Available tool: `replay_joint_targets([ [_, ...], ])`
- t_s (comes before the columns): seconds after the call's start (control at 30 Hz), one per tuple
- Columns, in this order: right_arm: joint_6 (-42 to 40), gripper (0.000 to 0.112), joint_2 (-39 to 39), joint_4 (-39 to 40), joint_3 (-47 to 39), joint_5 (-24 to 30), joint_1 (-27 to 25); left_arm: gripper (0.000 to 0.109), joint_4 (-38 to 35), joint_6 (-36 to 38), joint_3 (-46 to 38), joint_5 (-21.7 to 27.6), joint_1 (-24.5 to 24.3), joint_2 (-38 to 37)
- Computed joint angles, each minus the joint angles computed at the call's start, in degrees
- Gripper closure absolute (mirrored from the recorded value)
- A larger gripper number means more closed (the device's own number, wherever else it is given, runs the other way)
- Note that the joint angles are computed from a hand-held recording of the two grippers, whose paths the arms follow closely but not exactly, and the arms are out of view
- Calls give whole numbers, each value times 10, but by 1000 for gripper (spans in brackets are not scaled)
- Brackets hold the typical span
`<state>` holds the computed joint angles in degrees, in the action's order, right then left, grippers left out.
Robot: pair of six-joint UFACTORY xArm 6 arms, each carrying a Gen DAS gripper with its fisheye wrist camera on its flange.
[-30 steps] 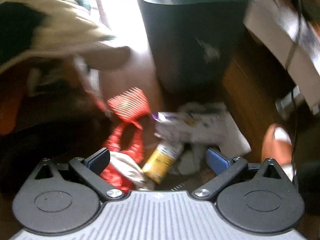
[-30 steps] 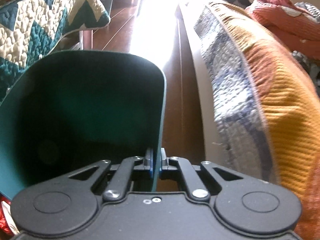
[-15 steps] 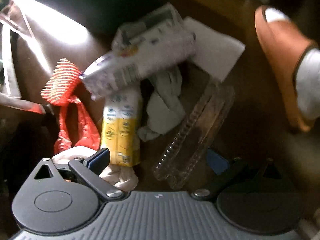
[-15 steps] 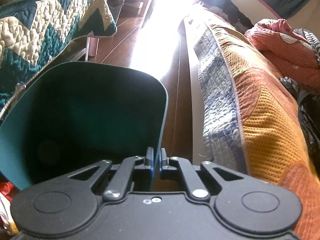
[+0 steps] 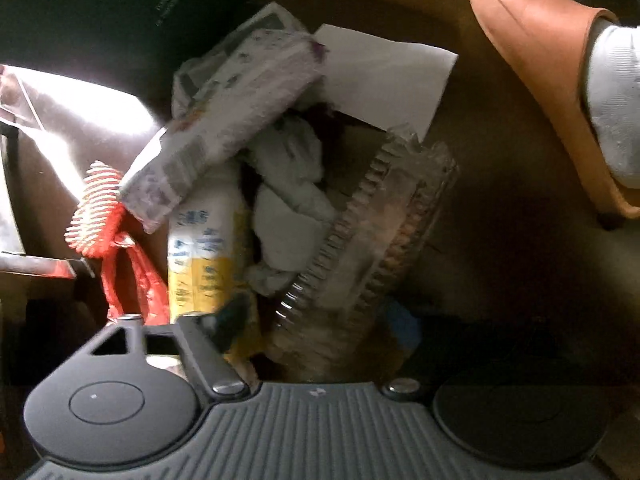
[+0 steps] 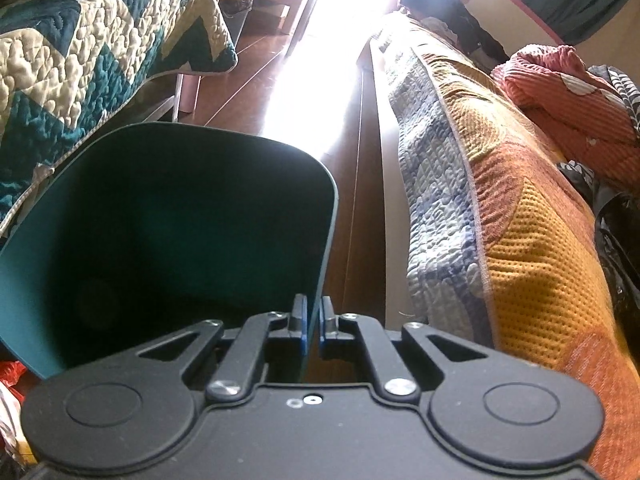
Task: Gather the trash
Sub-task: 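Lower the left tool onto the clear plastic tray and close on it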
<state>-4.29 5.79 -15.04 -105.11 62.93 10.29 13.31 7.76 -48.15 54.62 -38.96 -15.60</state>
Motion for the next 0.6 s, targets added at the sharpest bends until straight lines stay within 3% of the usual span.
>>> replay_joint_targets([
  [0.2, 2, 108, -1, -2, 2, -1, 0, 49, 6, 1, 4, 6, -4, 4],
  [0.33, 4, 108, 1, -2, 1, -2, -1, 58, 1, 1, 12, -7, -6, -6],
  [0.6, 7, 108, -1, 0, 7, -9, -2, 63, -12, 10, 25, -13, -2, -38],
])
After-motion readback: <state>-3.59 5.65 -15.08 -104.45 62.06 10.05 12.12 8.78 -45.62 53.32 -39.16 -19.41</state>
